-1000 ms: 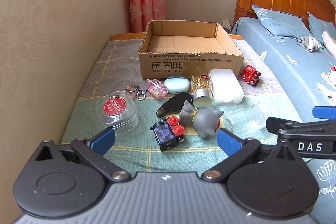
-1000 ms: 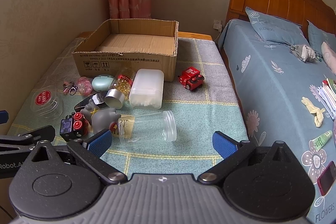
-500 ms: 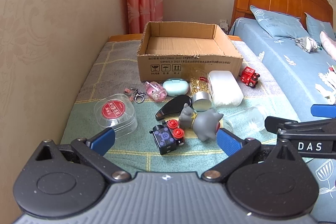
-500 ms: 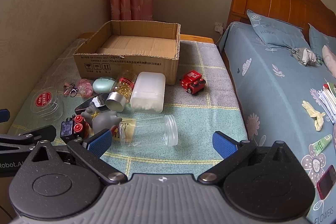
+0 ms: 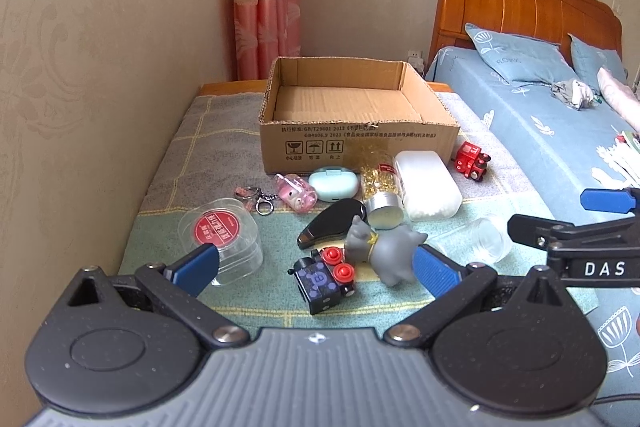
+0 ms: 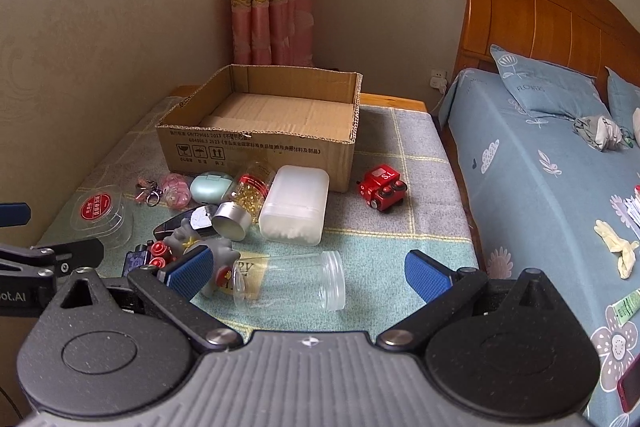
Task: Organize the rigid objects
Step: 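Close the left gripper on the black toy while the right gripper grasps the clear jar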
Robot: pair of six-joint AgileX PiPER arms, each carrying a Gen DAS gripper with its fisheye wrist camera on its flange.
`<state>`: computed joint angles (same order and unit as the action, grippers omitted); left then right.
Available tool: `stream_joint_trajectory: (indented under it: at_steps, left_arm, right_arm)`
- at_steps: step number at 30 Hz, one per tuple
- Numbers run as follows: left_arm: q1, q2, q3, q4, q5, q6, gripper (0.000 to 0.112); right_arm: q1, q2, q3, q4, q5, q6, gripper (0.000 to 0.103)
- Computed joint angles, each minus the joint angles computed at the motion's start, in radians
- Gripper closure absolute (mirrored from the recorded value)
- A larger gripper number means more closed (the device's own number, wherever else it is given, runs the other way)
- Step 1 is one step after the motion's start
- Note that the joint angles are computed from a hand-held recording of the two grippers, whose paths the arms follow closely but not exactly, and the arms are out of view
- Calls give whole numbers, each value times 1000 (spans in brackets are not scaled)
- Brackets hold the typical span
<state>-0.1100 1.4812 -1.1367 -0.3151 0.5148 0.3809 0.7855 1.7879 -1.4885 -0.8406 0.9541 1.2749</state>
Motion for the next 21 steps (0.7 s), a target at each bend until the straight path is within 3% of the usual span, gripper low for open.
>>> stream_joint_trajectory:
  at_steps: [11, 17, 21]
  left_arm:
    - [78, 88, 0, -122, -13, 188, 10]
    - [105, 142, -17, -114, -24, 179, 10]
    - [126, 181, -38, -145, -27, 207, 10]
  right_arm:
    - [-75, -3, 128, -1, -194, -56, 0]
    - [-95, 48, 113, 48, -253, -126, 0]
    - [-95, 98, 65, 47, -248, -152, 0]
